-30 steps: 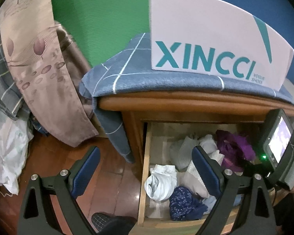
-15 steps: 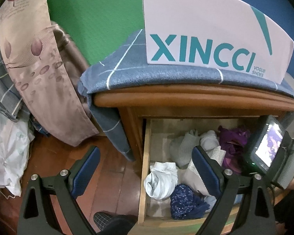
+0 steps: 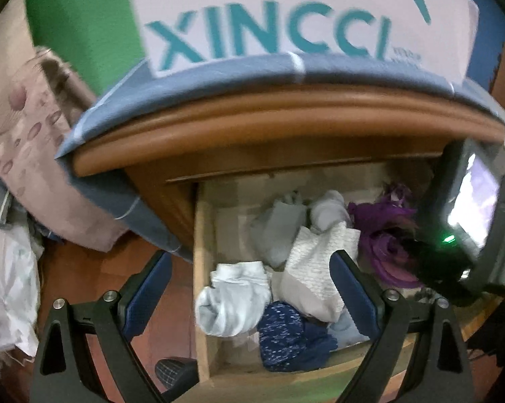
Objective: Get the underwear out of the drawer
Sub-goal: 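Close the right gripper on the purple bra and lift it, then grasp the white hexagon-print underwear with the left gripper while the right holds the purple bra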
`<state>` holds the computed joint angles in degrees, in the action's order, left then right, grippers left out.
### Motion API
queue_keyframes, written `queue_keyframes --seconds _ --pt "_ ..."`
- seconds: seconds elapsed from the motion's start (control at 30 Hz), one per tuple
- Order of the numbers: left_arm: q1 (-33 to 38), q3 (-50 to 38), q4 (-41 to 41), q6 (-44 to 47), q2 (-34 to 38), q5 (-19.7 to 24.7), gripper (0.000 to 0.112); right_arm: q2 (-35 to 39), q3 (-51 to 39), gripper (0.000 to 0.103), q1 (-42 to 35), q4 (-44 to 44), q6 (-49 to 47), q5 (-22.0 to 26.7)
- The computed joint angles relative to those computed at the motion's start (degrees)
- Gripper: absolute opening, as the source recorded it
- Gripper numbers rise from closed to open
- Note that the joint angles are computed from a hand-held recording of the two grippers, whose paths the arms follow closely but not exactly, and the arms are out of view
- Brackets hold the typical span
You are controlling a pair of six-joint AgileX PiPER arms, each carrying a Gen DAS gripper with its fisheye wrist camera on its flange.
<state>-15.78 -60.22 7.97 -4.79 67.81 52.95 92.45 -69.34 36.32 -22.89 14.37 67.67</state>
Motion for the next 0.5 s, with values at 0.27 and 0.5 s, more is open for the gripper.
queue_keyframes --seconds 0.27,0.5 --pt "-5.3 -1.4 0.5 -3.7 5.1 2.1 0.093 -10.0 2.2 0.026 -10.9 20.1 -4.1 -0.5" --pt "-2.2 -2.2 -4.2 0.2 6.8 3.1 0.093 -17.0 11.7 0.026 -18.1 31.4 -5.1 -8.7"
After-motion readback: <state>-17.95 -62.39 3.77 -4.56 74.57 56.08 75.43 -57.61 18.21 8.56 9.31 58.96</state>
